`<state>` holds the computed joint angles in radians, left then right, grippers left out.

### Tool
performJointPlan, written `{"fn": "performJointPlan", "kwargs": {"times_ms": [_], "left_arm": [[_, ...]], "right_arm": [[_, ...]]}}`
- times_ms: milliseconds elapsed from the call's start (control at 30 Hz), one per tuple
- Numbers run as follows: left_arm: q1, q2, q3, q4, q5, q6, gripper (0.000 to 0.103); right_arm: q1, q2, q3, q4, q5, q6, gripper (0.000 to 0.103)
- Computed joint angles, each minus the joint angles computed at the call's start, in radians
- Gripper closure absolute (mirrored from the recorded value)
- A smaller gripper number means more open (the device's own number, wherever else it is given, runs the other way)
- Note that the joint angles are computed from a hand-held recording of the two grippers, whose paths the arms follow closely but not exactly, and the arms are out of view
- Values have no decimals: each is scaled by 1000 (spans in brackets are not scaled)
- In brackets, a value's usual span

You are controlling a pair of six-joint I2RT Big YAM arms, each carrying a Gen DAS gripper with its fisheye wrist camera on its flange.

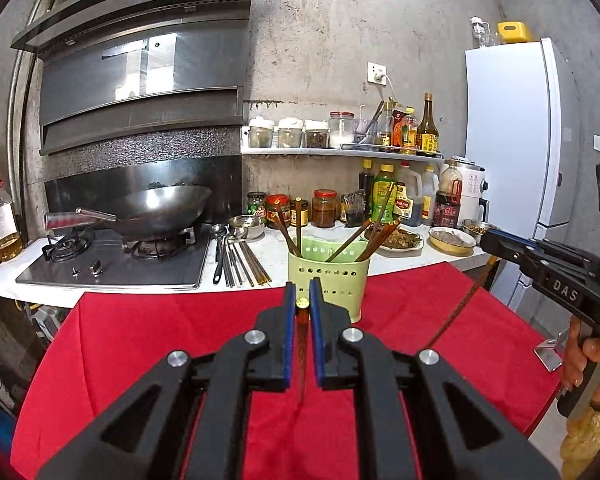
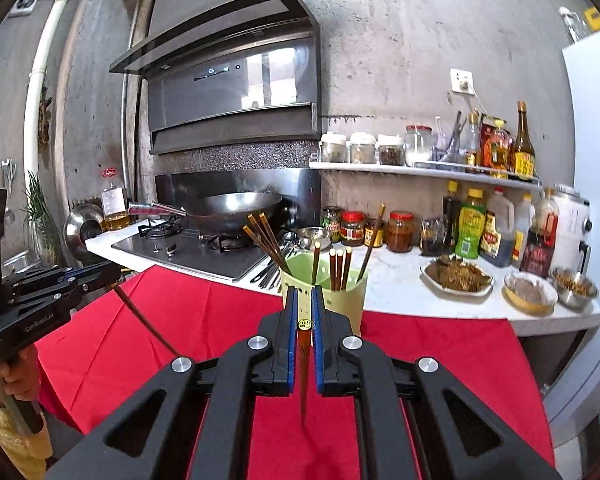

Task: Organize utensils
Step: 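Lift both chopsticks upright and carry them above the green holder, then lower the chopsticks into the green holder and open both tools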

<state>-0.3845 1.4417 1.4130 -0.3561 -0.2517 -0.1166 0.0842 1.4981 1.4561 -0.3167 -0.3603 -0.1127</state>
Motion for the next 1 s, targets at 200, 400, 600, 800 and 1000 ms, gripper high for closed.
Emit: {"fn": "performJointPlan", "kwargs": {"times_ms": [200,400,600,800,1000], "left_arm": [[6,24,9,10,26,15,96],[22,122,53,-73,59,-17,96],[34,121,37,-61,74,-29,96],[48,122,60,-65,84,-35,96],[56,164,156,-68,77,-23,96]], "right_arm": [[11,29,15,25,44,-4,95],[9,54,-5,70,50,7,95],[19,84,-9,51,60,4,96],[21,88,25,21,72,-17,96],[-1,144,127,10,95,-5,96]]}}
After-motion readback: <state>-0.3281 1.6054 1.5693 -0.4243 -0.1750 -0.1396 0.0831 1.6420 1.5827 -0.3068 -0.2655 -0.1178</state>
